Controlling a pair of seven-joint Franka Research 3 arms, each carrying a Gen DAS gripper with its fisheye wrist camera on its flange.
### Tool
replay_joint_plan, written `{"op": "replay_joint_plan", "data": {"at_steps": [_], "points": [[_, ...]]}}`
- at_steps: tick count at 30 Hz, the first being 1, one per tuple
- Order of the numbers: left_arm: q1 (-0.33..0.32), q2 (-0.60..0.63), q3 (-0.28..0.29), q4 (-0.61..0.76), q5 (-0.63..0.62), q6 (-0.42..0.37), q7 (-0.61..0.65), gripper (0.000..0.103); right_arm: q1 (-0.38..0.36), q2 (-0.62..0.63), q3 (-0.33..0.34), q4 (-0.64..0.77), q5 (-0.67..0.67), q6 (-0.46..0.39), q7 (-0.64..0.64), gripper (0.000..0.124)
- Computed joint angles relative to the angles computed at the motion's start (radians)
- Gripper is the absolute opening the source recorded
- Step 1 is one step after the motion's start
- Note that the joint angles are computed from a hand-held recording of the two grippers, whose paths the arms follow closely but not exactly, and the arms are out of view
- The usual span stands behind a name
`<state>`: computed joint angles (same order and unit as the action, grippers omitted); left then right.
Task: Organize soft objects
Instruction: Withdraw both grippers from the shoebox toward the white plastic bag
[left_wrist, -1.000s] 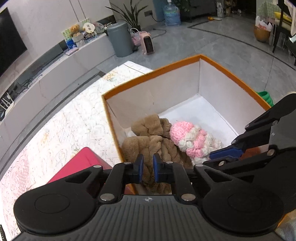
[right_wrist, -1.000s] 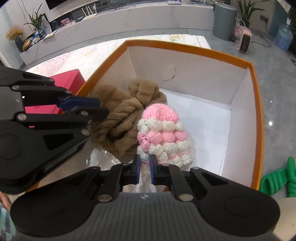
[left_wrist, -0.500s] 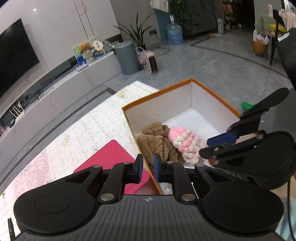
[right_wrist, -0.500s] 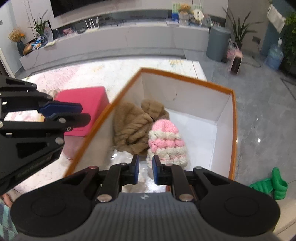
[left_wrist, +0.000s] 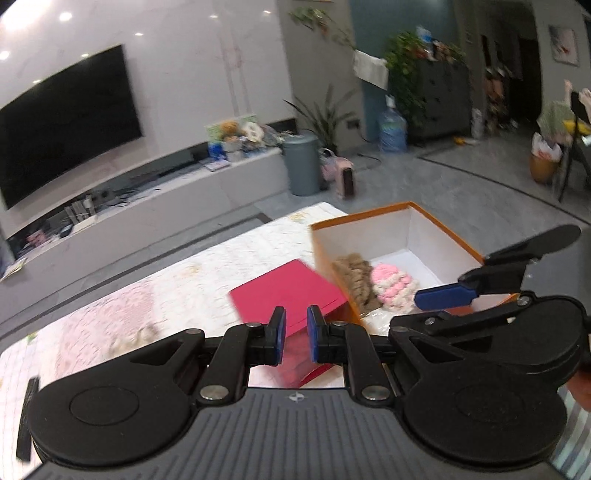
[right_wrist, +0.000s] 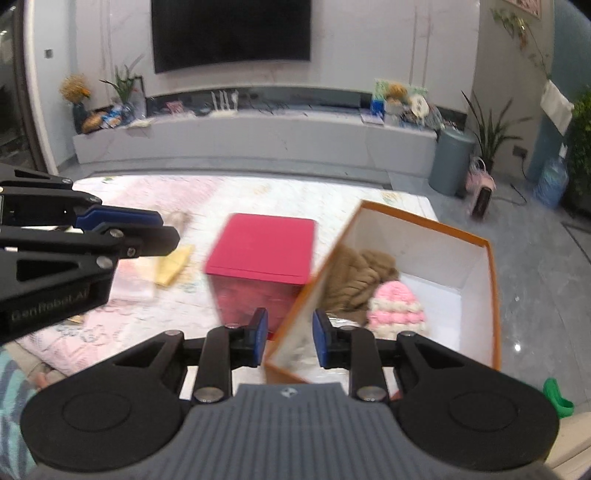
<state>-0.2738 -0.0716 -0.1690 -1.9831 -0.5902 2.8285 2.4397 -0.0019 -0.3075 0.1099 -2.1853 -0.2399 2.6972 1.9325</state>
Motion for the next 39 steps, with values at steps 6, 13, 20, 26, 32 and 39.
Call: {"op": "replay_joint_plan", "data": {"at_steps": [6, 13, 20, 26, 32, 39], "points": [[-0.002, -0.080, 0.054, -0.132, -0.060, 0.098, -0.042, 0.018, -0.004, -0.040, 0.083, -0.069, -0.058, 0.097, 0.104, 0.034], [0.038, -0.121, 0.125, -0.211, 0.018, 0.096, -0.204, 0.019, -0.043, -0.012, 0.191, -0.088, -0.183, 0.166, 0.277, 0.040], [0.104, -0.113, 0.170, -0.233, 0.117, 0.063, -0.312, 0.021, 0.004, 0.081, 0.199, -0.041, -0.303, 0.162, 0.372, 0.041], [0.162, -0.099, 0.199, -0.216, 0.134, 0.005, -0.339, 0.034, 0.117, 0.191, 0.131, 0.033, -0.279, 0.141, 0.318, 0.044], [0.203, -0.052, 0.191, -0.172, 0.118, -0.021, -0.288, 0.048, 0.210, 0.298, 0.067, 0.117, -0.235, 0.131, 0.241, 0.045], [0.248, 0.061, 0.135, -0.044, 0.057, -0.073, -0.130, 0.049, 0.290, 0.438, -0.014, 0.255, -0.193, 0.112, 0.111, 0.060]]}}
